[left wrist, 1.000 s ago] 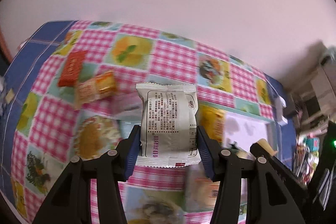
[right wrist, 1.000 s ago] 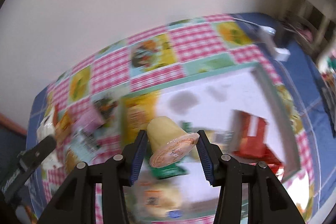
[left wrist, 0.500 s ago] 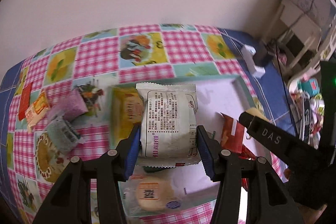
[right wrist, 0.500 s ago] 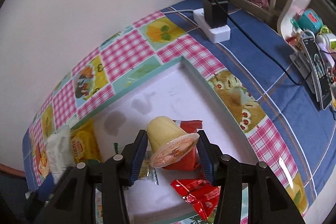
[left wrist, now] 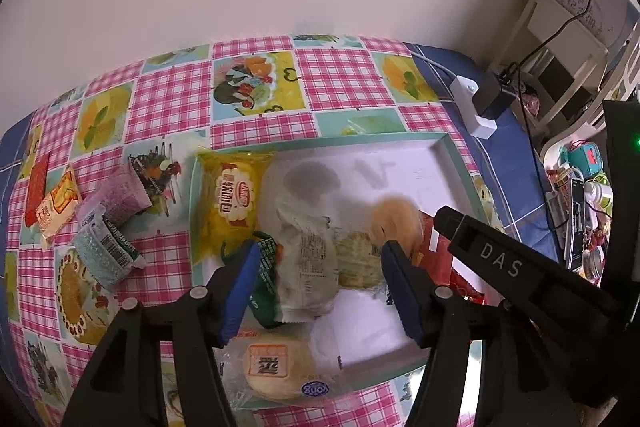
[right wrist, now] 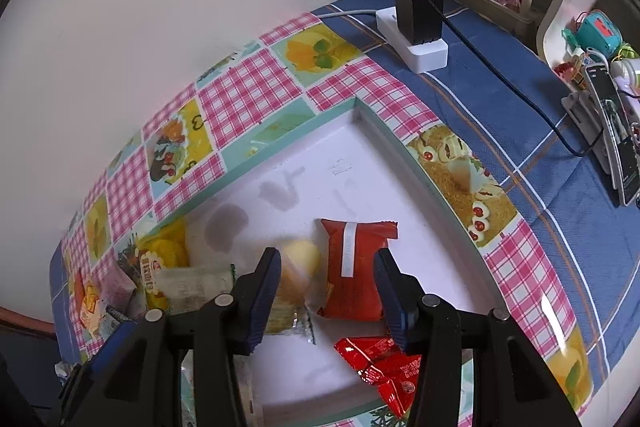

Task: Organize snacks
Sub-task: 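Open both tools to drop the white pack and jelly cup into the tray, then withdraw both tools from the tray toward the remaining snacks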

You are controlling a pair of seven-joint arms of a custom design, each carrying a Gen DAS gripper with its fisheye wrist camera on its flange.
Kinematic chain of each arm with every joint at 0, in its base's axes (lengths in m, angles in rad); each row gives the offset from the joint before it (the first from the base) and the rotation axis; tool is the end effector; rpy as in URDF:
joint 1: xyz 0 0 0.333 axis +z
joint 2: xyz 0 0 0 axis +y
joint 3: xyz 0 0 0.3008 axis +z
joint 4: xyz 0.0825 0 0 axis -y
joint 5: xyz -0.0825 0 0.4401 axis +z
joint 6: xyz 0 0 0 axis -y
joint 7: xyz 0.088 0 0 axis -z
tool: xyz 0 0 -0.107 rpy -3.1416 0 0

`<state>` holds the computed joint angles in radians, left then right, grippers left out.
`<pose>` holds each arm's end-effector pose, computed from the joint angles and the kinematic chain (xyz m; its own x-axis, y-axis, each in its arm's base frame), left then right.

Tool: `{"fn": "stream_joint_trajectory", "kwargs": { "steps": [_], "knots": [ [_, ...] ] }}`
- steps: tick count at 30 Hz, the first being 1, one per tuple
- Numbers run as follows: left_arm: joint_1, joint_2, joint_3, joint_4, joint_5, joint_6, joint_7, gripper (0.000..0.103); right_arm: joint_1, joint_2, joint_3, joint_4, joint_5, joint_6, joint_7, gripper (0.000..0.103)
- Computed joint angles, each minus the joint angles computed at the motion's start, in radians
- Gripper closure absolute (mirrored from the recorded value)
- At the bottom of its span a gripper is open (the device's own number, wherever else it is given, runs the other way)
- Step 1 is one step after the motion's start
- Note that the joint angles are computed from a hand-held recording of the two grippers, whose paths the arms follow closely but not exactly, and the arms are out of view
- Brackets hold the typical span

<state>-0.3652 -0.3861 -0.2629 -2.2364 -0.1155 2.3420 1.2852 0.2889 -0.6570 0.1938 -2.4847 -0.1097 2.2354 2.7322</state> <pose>0.4297 -0.3271 0.5403 -0.3126 -0.9391 0.1425 -0.8698 0.2227 -0.4404 0.4013 0.2115 0.5213 -0.5422 -0.8007 -0.2547 -0.7191 0.5990 -0.3523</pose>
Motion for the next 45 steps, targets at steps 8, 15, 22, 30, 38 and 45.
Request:
{"fn": "stream_joint_trajectory", "kwargs": {
  "steps": [8, 15, 22, 30, 38, 45],
  "knots": [
    [0.04, -0.015, -0.002, -0.004, 0.043, -0.049, -0.085, 0.038, 0.013, 0.029, 0.006, 0.036, -0.002, -0.045, -0.019, 0.042],
    [0.094, -0.04, 0.001, -0.032, 0.109, -0.08, -0.205, 0.031, 0.03, 0.076, 0.014, 0.08, -0.014, -0.071, -0.045, 0.032],
    [0.145, -0.077, 0.008, -0.07, 0.172, -0.086, -0.32, 0.008, 0.05, 0.128, 0.022, 0.126, -0.031, -0.085, -0.063, 0.019],
    [0.186, -0.11, 0.02, -0.106, 0.216, -0.096, -0.392, 0.002, 0.074, 0.184, 0.043, 0.181, -0.075, -0.087, -0.075, 0.002],
    [0.214, -0.166, 0.049, -0.155, 0.226, -0.106, -0.391, 0.002, 0.105, 0.237, 0.056, 0.236, -0.11, -0.068, -0.093, 0.0],
    [0.271, -0.209, 0.037, -0.167, 0.293, -0.153, -0.437, 0.002, 0.131, 0.286, 0.068, 0.288, -0.139, -0.064, -0.105, 0.0]
  ]
}}
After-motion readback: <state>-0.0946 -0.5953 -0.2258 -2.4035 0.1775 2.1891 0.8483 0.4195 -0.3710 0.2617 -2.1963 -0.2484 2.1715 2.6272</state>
